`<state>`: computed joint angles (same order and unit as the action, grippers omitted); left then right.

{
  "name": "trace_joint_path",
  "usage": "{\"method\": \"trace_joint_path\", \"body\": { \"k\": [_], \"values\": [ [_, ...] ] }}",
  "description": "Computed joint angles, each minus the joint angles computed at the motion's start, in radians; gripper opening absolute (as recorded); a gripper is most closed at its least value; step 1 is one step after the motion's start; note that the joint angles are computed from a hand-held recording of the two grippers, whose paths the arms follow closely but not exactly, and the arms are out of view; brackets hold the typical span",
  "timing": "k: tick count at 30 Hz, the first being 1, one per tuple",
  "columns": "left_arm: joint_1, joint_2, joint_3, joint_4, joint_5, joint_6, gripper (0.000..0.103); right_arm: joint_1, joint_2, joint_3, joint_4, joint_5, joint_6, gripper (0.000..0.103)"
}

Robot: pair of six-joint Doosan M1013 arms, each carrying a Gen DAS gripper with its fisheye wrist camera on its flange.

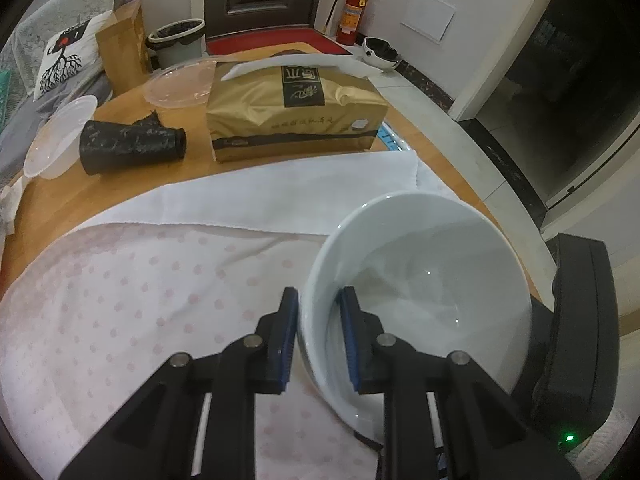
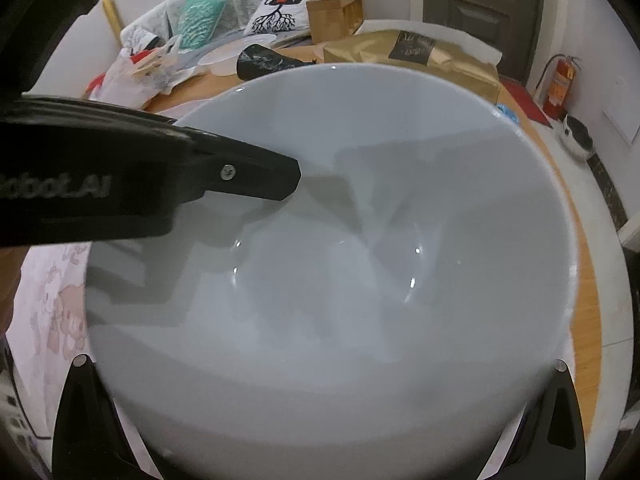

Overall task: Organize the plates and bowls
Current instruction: 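Carry the held white bowl over the bowls on the blue plate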

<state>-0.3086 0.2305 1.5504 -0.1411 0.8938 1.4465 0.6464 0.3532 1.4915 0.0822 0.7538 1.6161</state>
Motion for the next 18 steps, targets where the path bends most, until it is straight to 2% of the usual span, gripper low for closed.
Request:
{"method": "trace_joint_path", "body": {
  "k": [18],
  "values": [
    [0.011,0.007,-0.007,-0.036,0.016,0.000,0.019,0.003,0.003,-0.003,-0.025,0.003,0.039,0.103]
  ]
}}
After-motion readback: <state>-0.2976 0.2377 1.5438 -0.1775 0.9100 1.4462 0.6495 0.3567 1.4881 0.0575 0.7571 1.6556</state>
